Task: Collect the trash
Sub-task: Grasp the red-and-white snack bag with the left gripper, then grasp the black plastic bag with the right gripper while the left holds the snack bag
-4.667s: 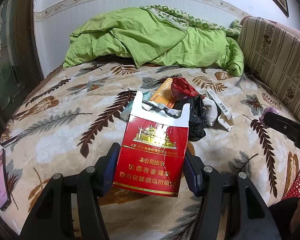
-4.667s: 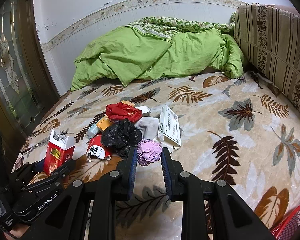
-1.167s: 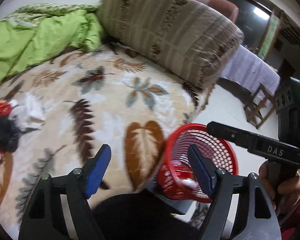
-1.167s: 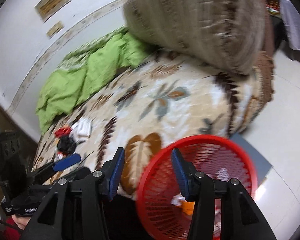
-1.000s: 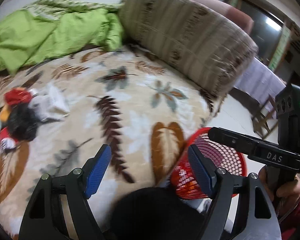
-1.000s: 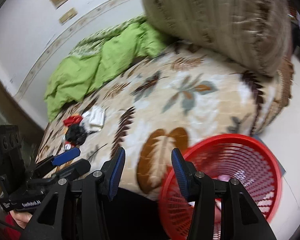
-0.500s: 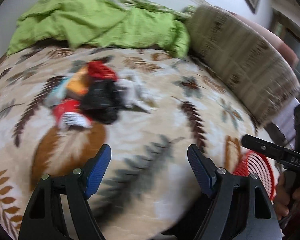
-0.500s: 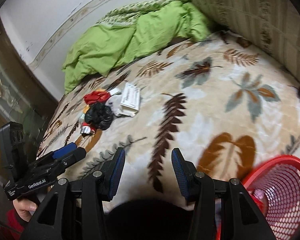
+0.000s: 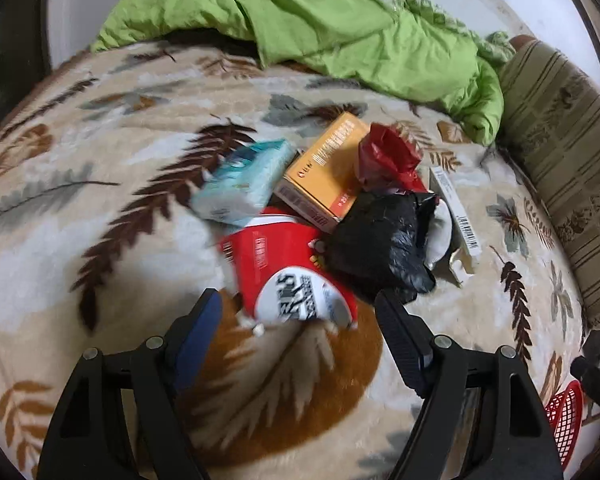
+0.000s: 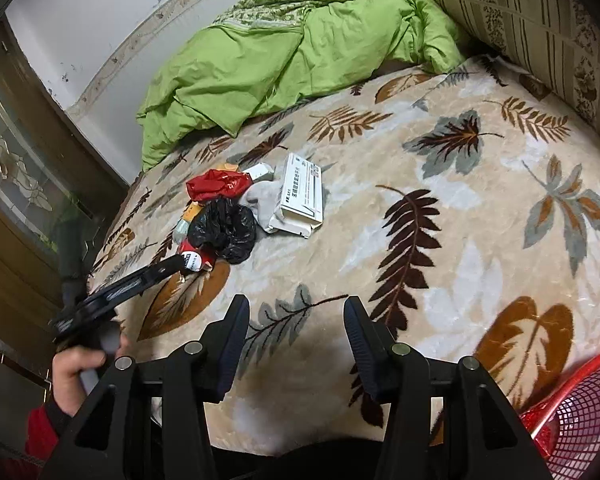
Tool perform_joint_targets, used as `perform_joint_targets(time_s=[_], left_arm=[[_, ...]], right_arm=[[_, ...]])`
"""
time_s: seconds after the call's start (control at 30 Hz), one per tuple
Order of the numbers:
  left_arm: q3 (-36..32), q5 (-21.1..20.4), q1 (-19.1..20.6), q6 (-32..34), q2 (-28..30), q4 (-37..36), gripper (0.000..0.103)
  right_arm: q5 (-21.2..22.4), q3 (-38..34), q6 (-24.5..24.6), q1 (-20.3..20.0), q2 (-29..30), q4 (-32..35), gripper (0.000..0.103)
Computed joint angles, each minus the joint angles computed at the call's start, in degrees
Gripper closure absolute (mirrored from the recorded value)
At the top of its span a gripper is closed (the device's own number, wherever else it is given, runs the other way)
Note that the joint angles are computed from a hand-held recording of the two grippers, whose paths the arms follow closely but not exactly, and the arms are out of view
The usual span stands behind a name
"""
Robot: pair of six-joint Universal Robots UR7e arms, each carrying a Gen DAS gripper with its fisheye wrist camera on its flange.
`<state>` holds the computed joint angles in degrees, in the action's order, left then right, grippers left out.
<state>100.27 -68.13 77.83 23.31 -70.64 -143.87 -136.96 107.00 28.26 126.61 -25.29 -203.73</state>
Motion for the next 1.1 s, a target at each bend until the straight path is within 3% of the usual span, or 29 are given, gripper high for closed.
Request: perform_joint_targets(time_s=[0.07, 0.2, 0.27, 0.37, 0.47, 0.67, 0.8, 1.1], left_arm=[[-0.6, 2.5, -0.2, 0.4, 2.0, -1.6, 0.025], [-1.5, 1.3, 0.6, 0.7, 3.0, -1.8, 0.027], [-1.4, 0.2, 0.9, 1.1, 2.7, -2.4, 0.047], [-1.6, -1.3, 1.5, 0.6, 2.1, -1.5, 0.054], [-1.0, -2.1, 1.9, 0.7, 0.1, 0.4, 0.054], [2.2, -0.2, 1.5, 2.6, -3.7, -2.9, 0.054], [1.7, -0.2, 2.1, 1.7, -3.7, -5.4, 0.054], [0.1, -2.6, 3.3, -0.4, -3.3, -5.9, 0.057]], right_arm=[[0.1, -0.4, -0.5, -0.2, 0.1, 0.2, 0.051], [0.6, -1.4, -1.4, -0.5, 0.4, 0.5, 0.051], [1.1, -2.2, -2.2, -0.7, 0.7, 0.6, 0.051], [2.1, -3.5, -3.0, -1.0, 1.2, 0.6, 0.051], [3.6, -5.3, -4.2, -1.3, 2.0, 0.9, 0.050], [9.2, -9.1, -5.4, -3.2, 3.5, 2.9, 0.037], [14.5, -14.4, -5.2, -5.9, 5.2, 7.8, 0.027], [16.1, -27.9, -4.2, -9.5, 11.3, 15.4, 0.021]])
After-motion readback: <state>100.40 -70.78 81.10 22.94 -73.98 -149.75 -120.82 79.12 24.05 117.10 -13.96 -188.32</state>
